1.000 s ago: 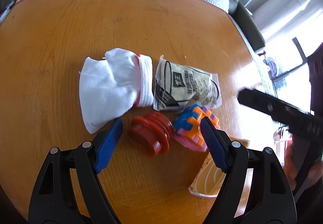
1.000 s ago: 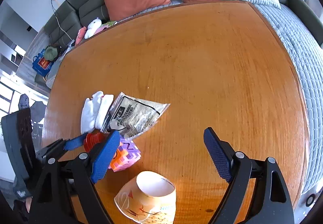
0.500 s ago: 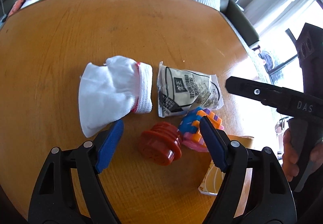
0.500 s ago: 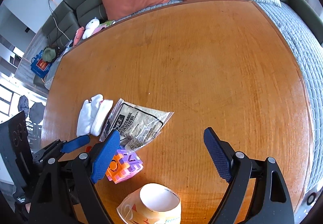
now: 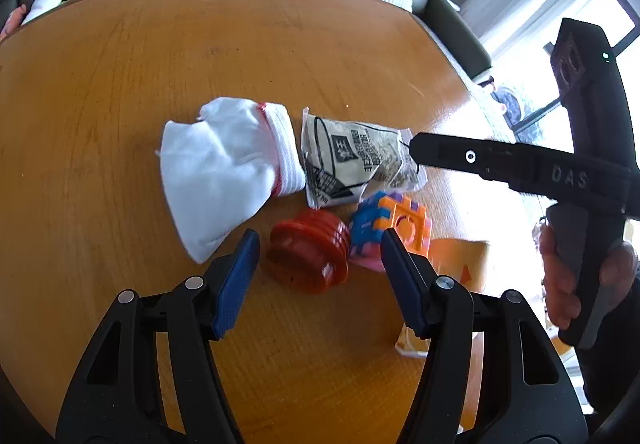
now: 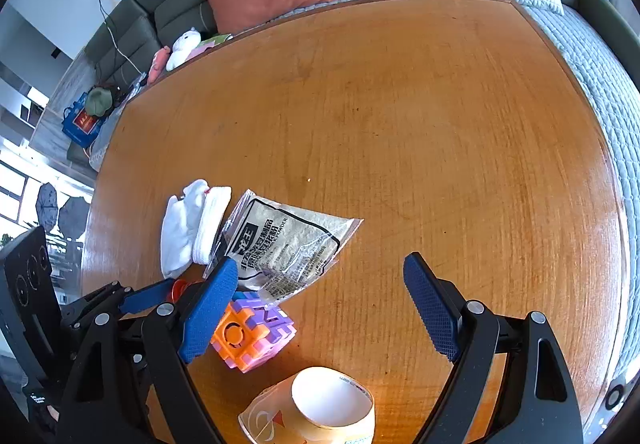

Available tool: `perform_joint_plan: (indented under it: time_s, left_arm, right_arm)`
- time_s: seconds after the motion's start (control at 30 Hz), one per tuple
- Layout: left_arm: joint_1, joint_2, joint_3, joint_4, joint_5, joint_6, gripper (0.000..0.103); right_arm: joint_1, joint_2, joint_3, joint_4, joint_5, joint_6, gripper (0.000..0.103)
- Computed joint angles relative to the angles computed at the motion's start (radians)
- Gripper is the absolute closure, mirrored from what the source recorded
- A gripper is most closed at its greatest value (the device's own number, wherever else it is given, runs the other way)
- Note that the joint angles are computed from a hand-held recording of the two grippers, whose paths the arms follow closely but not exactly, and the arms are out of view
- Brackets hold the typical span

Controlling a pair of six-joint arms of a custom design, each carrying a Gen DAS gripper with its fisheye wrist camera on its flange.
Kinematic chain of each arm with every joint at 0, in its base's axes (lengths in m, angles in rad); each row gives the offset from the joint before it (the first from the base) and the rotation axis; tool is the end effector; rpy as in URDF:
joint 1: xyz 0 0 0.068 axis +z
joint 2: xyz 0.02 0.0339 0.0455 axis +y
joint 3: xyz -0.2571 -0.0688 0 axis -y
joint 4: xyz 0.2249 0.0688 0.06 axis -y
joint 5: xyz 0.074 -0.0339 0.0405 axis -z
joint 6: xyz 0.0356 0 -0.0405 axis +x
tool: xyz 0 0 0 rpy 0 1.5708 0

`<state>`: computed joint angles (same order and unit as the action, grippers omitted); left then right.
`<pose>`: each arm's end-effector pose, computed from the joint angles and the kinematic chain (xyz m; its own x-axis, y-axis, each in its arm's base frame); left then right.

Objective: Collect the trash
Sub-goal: 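Grasp the red ribbed cap with the left tool while the right tool grasps the silver snack packet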

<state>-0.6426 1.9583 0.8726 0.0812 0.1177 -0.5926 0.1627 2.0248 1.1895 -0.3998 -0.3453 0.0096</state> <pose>0.2647 -0.2034 0.0883 -0.9209 -0.0034 -0.3897 0.1582 0.9106 -0.3819 0.3568 0.0708 0.1166 -0.9342 -0.1442 -0.3263 -0.2535 0.9119 0.3227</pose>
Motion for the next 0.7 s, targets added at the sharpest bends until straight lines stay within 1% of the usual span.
perform_joint_plan:
  time_s: [0.1,0.17,0.3,0.33,0.37,0.4,0.53,0.63,0.67,0.7]
  left_arm:
    - [0.005,0.005,-0.007,0.000,-0.005,-0.001,0.042]
    - [0.011,0.006,-0.012,0.020,0.003,-0.008,0.042]
    - [0.001,0.047,0.044,-0.035,-0.019,0.014,0.042]
    - [-0.005,0.065,0.067,-0.059,-0.035,0.015,0.044]
    - [-0.013,0.068,0.073,-0.059,-0.056,0.018,0.048]
    - [-0.017,0.074,0.082,-0.061,-0.055,0.019,0.059]
    - [-0.049,0.077,0.102,-0.083,-0.125,0.021,0.059]
    - [-0.064,0.059,0.097,-0.091,-0.127,0.009,0.059]
    - [-0.068,0.047,0.088,-0.092,-0.131,0.004,0.059]
    - [-0.070,0.032,0.073,-0.092,-0.131,0.000,0.059]
  right_arm:
    - [0.004,0.009,0.006,0.001,0.005,0.004,0.017]
    - [0.006,0.014,0.009,0.001,0.006,0.007,0.017]
    - [0.013,0.013,0.009,-0.002,0.013,0.005,0.017]
    - [0.015,0.012,0.007,-0.002,0.015,0.004,0.017]
    - [0.019,0.009,0.001,0.002,0.017,0.007,0.017]
    - [0.022,0.012,0.004,0.003,0.020,0.010,0.017]
    - [0.038,0.046,0.034,-0.001,0.035,0.027,0.017]
    - [0.060,0.104,0.090,-0.021,0.050,0.056,0.017]
    - [0.063,0.120,0.102,-0.027,0.054,0.062,0.021]
    - [0.071,0.129,0.110,-0.021,0.062,0.070,0.028]
